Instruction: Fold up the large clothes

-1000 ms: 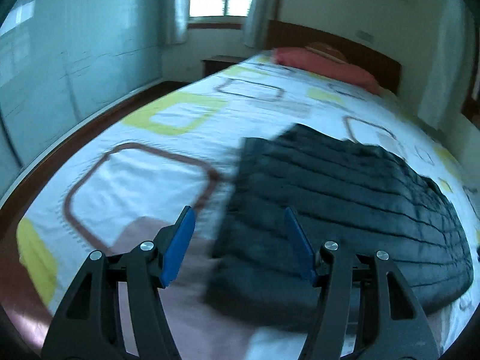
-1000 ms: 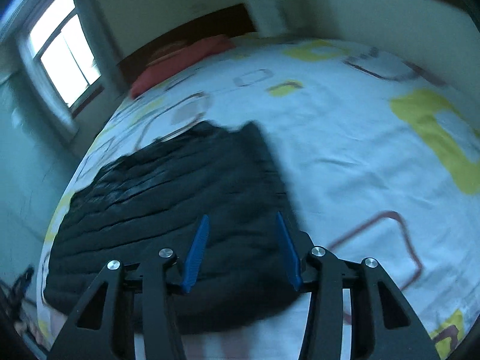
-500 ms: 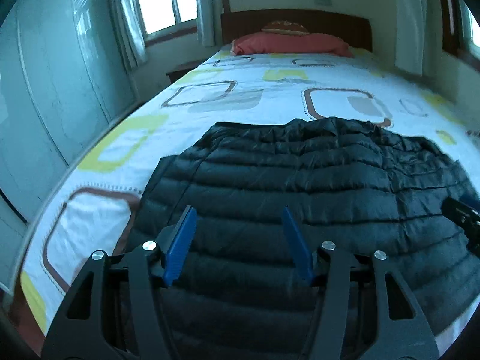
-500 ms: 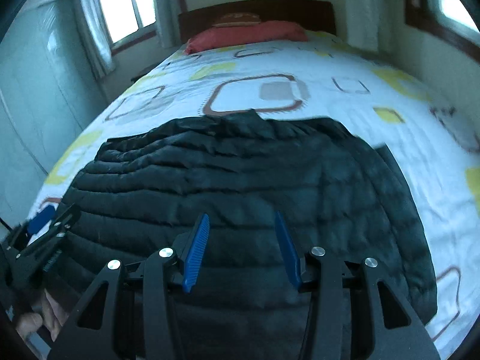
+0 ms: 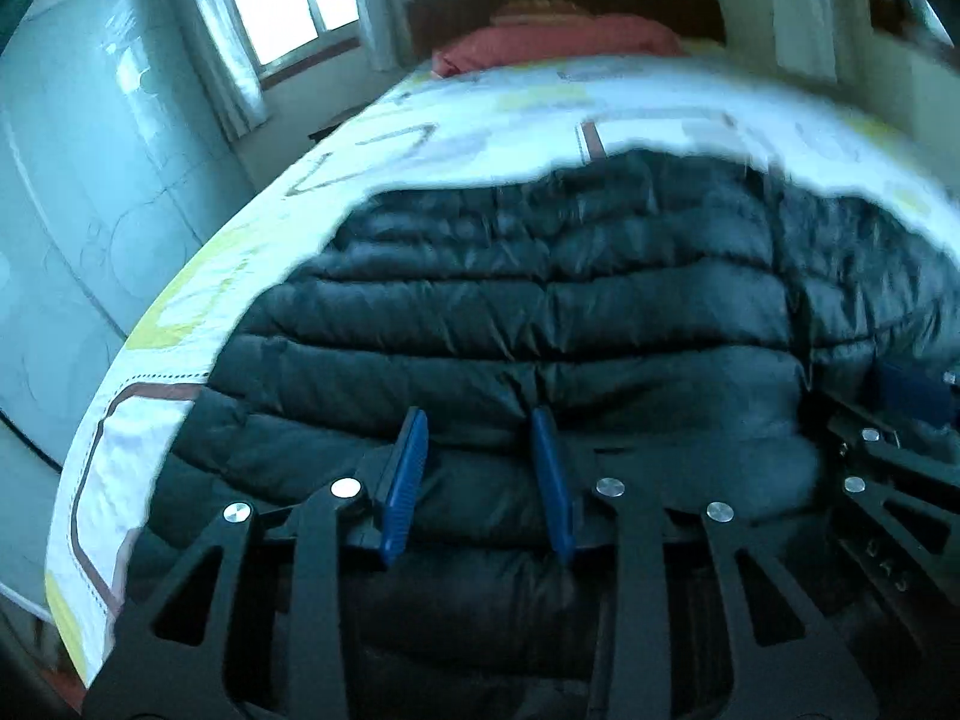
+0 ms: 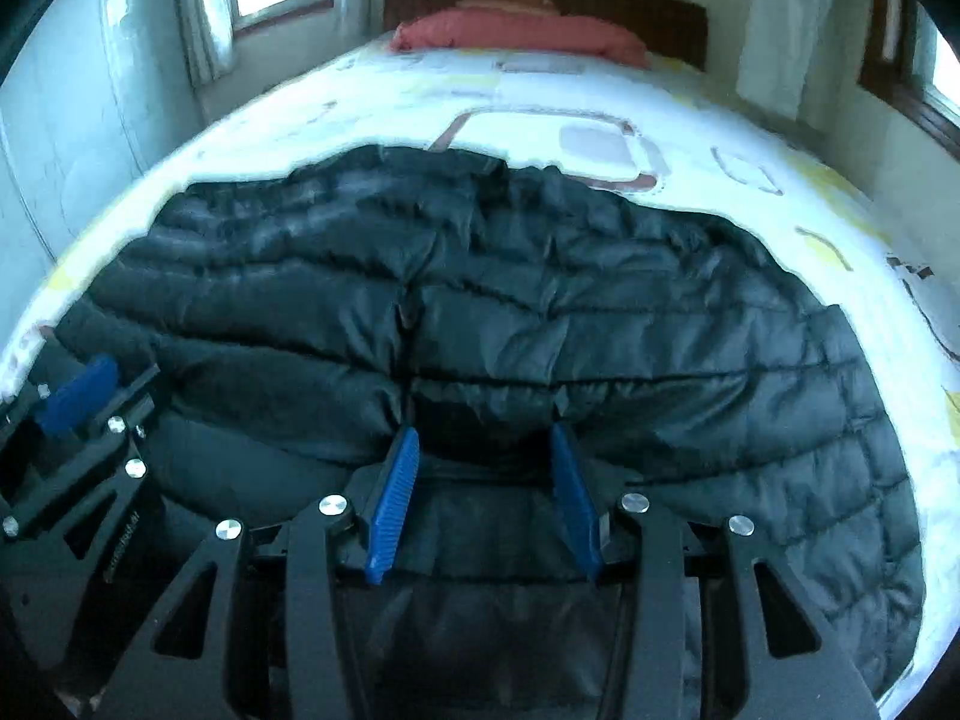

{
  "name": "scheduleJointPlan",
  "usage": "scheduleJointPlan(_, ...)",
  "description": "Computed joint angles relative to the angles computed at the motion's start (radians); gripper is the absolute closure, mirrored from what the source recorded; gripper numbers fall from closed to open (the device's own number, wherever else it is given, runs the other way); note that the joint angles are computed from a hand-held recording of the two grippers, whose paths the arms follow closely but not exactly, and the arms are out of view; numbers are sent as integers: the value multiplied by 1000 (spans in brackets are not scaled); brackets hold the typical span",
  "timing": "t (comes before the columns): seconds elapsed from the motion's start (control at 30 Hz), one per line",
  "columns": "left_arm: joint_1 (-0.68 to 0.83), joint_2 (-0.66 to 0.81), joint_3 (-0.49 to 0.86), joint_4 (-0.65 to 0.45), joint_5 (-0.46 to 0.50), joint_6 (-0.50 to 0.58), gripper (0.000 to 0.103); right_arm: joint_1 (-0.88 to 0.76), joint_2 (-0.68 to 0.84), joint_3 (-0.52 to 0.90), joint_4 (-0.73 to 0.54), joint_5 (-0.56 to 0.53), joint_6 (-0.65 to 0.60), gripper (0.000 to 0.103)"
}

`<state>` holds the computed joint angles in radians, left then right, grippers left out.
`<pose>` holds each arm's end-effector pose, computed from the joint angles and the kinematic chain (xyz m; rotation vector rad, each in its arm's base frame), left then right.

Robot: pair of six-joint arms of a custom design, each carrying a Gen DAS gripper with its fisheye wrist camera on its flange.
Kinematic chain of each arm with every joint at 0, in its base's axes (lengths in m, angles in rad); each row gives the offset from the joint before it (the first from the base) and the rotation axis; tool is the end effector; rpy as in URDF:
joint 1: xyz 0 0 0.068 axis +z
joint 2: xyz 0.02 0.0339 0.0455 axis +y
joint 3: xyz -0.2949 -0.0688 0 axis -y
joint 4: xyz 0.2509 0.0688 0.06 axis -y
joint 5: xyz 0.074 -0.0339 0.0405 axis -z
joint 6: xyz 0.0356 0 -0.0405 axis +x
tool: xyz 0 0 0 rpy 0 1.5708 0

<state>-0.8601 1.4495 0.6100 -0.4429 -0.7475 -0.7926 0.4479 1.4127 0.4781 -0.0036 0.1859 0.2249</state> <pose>0.1651 -0.1547 0.1636 -0.0551 2.3824 0.3781 0.2150 0.0960 0.1507 -0.2012 2.4784 0.0498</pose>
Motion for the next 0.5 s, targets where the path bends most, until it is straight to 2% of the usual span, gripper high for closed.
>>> scheduleJointPlan(0.1,-20,4,-3,-8,-25,-18,68,6,-48,34,-93,9,14,57)
scheduleJointPlan(0.17,-20,-6,-18,9,-22,-24,68,6,-66,33,-101,15,23,57)
scheduleJointPlan(0.27,-34,13,-17,12,-38,-42,68,-15,8,-15,27,-8,-2,57)
scheduleJointPlan(0.5,-22,-35,-48,48,-13,-18,68,20,12,-65,112,39,7,57)
